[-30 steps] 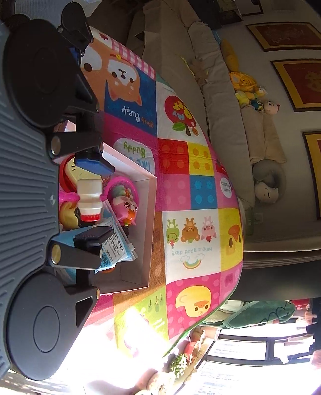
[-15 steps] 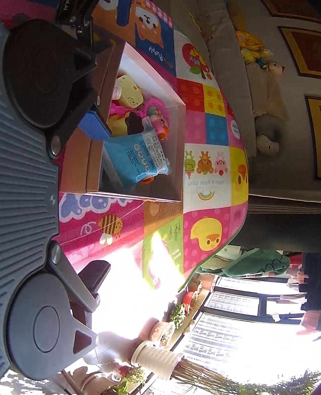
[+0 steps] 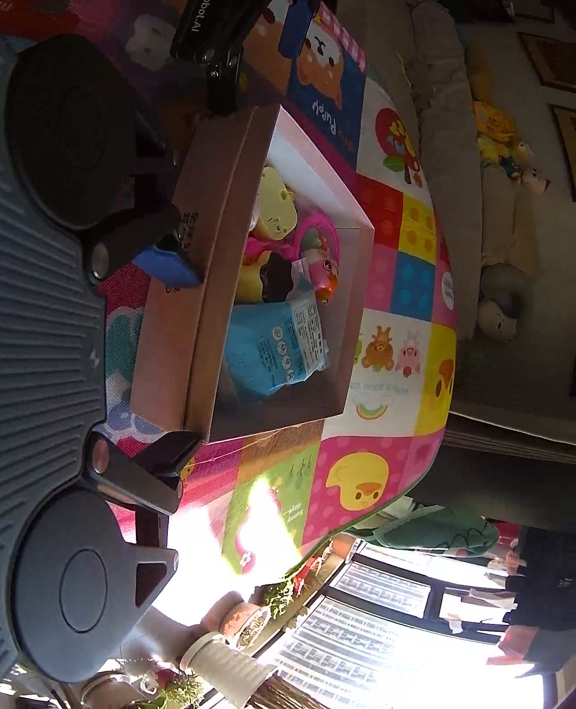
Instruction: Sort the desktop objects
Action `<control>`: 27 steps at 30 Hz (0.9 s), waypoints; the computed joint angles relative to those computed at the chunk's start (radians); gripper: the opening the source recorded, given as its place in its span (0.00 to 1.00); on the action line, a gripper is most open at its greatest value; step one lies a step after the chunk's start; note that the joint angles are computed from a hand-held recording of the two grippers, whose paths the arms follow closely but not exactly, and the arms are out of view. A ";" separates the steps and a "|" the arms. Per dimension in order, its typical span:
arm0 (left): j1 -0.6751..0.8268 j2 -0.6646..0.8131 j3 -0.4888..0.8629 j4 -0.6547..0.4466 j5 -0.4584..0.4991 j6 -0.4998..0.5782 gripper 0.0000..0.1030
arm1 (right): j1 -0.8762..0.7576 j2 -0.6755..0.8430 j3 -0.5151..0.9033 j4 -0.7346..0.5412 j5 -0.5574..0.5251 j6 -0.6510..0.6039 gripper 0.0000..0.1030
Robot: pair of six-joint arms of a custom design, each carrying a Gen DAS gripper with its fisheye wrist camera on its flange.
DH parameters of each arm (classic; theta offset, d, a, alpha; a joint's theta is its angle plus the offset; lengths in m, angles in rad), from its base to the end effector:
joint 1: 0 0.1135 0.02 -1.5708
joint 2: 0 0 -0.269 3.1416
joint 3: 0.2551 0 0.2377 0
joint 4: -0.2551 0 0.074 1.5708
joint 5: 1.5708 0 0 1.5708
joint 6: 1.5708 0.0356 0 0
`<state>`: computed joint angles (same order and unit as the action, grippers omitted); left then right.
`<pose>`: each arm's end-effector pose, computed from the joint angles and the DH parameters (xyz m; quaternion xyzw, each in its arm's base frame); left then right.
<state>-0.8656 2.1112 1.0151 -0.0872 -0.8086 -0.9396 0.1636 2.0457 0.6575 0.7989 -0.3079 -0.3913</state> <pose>0.2491 -0.2530 0.0757 -0.1091 0.8988 0.1002 0.4127 0.3273 0.0650 0.0775 -0.3082 0.8184 0.0815 0.4781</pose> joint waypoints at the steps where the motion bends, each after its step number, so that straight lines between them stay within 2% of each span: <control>1: 0.009 -0.002 -0.003 -0.021 -0.007 -0.027 0.99 | 0.018 -0.001 0.014 -0.018 -0.015 0.010 0.69; 3: 0.023 -0.008 -0.011 -0.054 -0.007 -0.077 0.99 | 0.054 -0.001 0.014 -0.009 -0.009 0.021 0.70; 7: 0.011 -0.009 -0.040 -0.065 0.036 -0.125 1.00 | 0.098 -0.007 -0.025 0.026 0.038 0.072 0.94; 10: -0.031 0.021 -0.033 -0.059 0.065 -0.145 1.00 | 0.104 -0.014 -0.068 0.020 0.055 0.100 1.00; 11: -0.056 0.036 -0.027 -0.062 0.027 -0.181 1.00 | 0.104 -0.010 -0.081 0.015 0.062 0.098 1.00; 15: -0.088 0.062 -0.012 -0.045 0.011 -0.240 1.00 | 0.116 0.034 -0.082 -0.016 0.161 0.080 1.00; 20: -0.097 0.081 0.007 -0.067 -0.010 -0.289 1.00 | 0.061 0.049 -0.008 -0.129 0.087 0.170 1.00; 22: -0.100 0.088 0.018 -0.082 -0.017 -0.311 1.00 | 0.054 0.055 -0.006 -0.124 0.077 0.179 1.00; 25: -0.113 0.115 0.067 -0.160 -0.040 -0.386 1.00 | 0.043 0.086 -0.049 -0.007 0.054 0.168 1.00; 27: -0.123 0.132 0.096 -0.205 -0.055 -0.418 1.00 | 0.033 0.087 -0.050 -0.002 0.036 0.175 1.00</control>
